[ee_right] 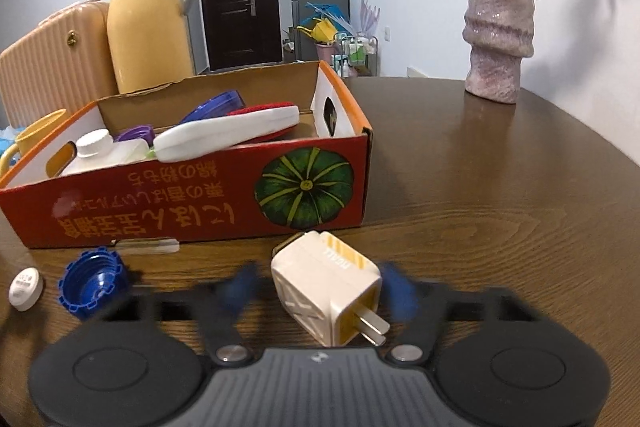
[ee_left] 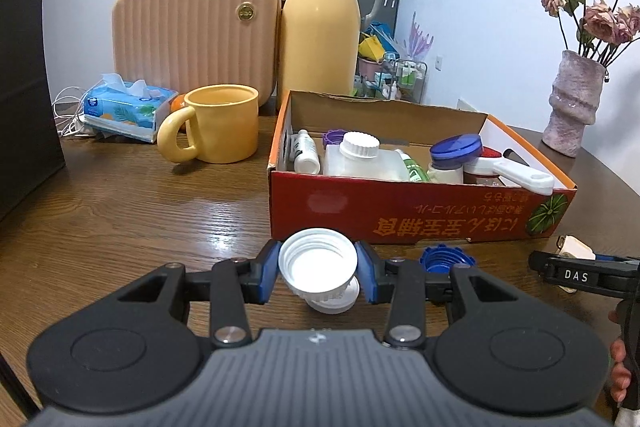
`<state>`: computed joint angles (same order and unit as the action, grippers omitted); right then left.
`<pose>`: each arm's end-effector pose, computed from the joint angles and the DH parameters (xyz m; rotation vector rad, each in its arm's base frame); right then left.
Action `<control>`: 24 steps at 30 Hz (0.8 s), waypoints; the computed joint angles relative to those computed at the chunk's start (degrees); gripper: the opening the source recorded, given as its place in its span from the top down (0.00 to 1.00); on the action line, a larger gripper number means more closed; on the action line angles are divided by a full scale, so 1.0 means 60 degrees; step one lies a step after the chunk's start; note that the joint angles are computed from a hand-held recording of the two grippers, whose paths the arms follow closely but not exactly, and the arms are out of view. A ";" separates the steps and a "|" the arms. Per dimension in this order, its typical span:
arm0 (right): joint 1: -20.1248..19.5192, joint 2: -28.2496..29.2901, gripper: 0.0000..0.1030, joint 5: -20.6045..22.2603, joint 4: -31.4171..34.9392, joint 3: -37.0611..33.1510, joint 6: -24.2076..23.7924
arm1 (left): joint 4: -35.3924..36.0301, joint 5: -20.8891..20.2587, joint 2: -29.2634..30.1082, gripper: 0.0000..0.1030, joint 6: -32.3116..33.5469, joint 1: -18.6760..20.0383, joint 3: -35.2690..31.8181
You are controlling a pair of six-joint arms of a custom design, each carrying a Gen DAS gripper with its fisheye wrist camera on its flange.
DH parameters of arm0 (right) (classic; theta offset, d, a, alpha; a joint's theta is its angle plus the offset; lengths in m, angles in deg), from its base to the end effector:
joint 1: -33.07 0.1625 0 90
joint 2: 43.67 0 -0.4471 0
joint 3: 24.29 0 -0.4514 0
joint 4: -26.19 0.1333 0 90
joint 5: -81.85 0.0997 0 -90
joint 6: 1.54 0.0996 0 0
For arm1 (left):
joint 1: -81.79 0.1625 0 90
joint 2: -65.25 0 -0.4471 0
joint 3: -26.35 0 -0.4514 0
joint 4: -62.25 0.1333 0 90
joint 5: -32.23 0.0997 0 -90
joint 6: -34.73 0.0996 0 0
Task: Organize rigid objects
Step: 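Grasp the white plug adapter with the right gripper while the left gripper holds the cap, then carry the plug adapter and white cap over the cardboard box with both grippers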
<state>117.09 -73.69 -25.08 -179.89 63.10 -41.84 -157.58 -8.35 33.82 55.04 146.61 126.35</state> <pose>0.0242 -0.7704 0.0417 0.4901 -2.2336 1.0453 -0.0880 -0.6782 0.0317 0.2754 2.0910 -1.2436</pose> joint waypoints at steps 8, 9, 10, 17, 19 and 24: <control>-0.0160 -0.0330 0.53 0.0698 -0.0481 0.0636 0.0176 | -0.0002 -0.0056 -0.0012 0.60 -0.0003 -0.0002 0.0042; -0.0180 -0.0387 0.53 0.0843 -0.0599 0.0765 0.0148 | 0.0001 -0.0068 -0.0019 0.60 -0.0007 -0.0005 0.0057; -0.0202 -0.0454 0.53 0.0992 -0.0707 0.0898 0.0121 | 0.0010 -0.0093 -0.0031 0.60 -0.0023 -0.0008 0.0078; -0.0322 -0.0884 0.53 0.2000 -0.1556 0.1785 -0.0094 | -0.0144 -0.0181 -0.0082 0.60 0.0030 -0.0085 0.0212; -0.0343 -0.0973 0.53 0.2202 -0.1719 0.1953 -0.0144 | -0.0152 -0.0226 -0.0116 0.60 0.0020 -0.0102 0.0257; -0.0382 -0.1168 0.53 0.2659 -0.2044 0.2273 -0.0246 | -0.0298 -0.0255 -0.0144 0.60 0.0106 -0.0177 0.0310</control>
